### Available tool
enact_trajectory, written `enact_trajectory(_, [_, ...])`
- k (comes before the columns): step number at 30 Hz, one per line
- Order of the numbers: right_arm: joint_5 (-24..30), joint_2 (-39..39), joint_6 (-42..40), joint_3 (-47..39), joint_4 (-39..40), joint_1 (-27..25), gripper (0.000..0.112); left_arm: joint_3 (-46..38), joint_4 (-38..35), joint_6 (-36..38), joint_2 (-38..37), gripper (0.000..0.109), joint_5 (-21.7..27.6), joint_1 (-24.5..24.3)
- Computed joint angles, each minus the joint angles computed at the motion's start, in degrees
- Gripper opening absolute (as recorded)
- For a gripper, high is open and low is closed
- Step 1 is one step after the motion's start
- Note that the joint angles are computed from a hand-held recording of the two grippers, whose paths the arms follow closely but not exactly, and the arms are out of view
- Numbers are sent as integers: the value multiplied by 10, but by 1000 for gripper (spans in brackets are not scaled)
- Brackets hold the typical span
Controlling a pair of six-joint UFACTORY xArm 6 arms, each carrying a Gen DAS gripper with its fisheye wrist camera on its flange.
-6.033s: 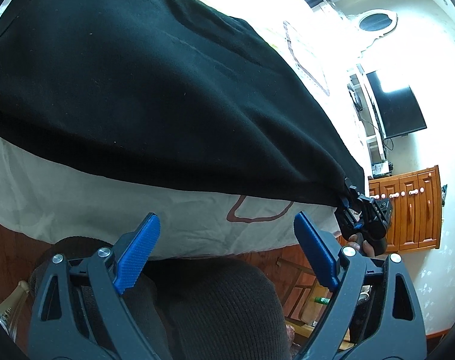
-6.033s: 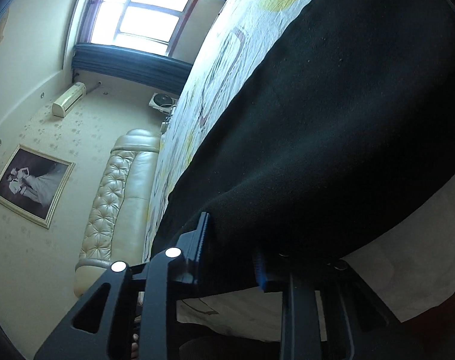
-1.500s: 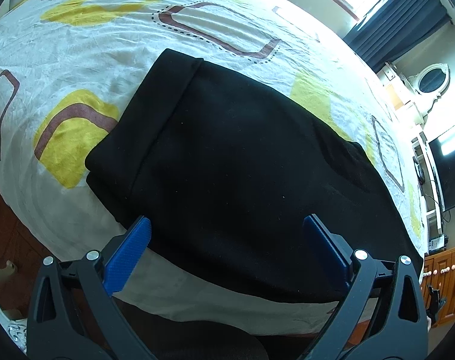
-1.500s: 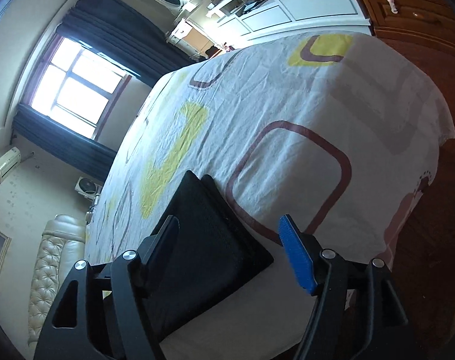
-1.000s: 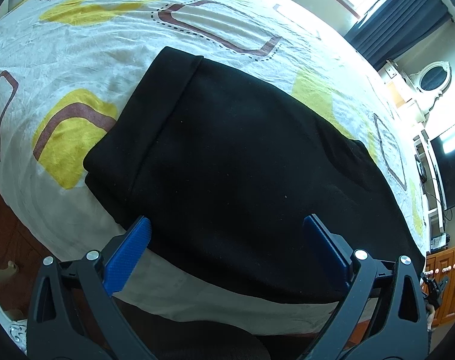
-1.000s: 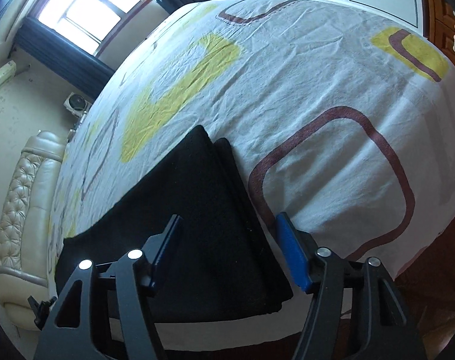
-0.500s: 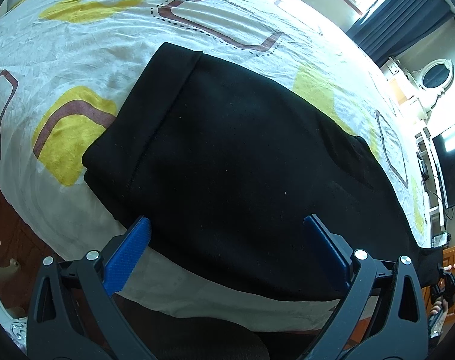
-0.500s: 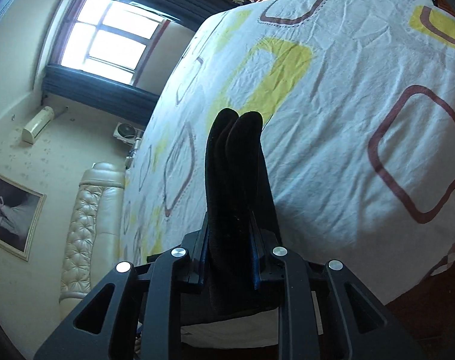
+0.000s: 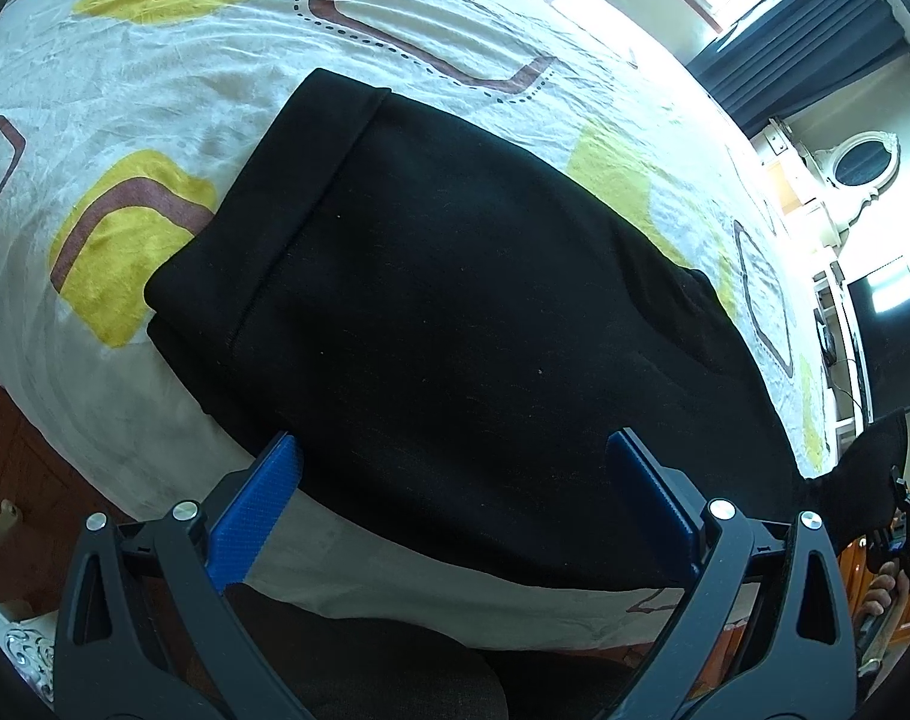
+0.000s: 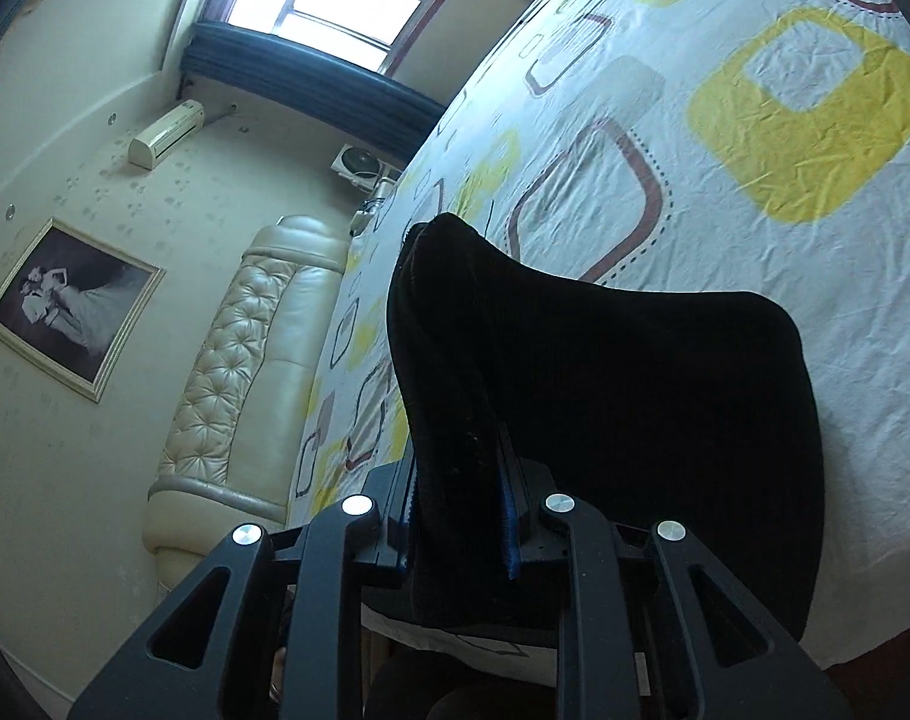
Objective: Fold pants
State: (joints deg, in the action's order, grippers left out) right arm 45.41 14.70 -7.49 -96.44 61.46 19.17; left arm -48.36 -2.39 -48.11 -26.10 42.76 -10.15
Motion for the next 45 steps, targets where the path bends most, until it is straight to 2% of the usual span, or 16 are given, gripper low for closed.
enact_trajectory(10, [6,101,62,-89,-80,99,22,2,-12,4,-3,101,-3,3])
enact_trajectory(20, [-4,138,99,-79,-97,140,22,5,-17,8,-4,101,-4,5])
enact_trajectory(22, [-8,141,112,-81,-122,148,22,5,-16,9,-4,101,-4,5])
enact_trajectory(24, [-6,143,133,-92,-179,157,22,5,-15,9,-3,101,-4,4])
enact_trajectory(26, [-9,146,162,-104,-227,168,33,5,-16,13,-2,101,-3,3])
enact_trajectory(28, [-29,137,155,-92,-210,178,74,4,-20,28,4,101,-1,4])
enact_trajectory(30, [-38,136,169,-94,-239,190,83,4,-24,41,8,101,-2,4])
enact_trajectory(36, [-49,148,288,-113,-514,234,91,12,-42,61,10,101,-14,9])
enact_trajectory(39, [-57,143,332,-104,-594,246,91,12,-36,69,13,101,-13,6])
enact_trajectory(41, [-68,119,318,-73,-572,244,91,4,-20,78,20,101,-2,0])
enact_trajectory(43, [-146,60,304,18,-504,237,91,-8,3,93,30,101,14,-9])
enact_trajectory(45, [-247,-2,357,118,-480,234,91,-16,28,99,38,101,27,-18])
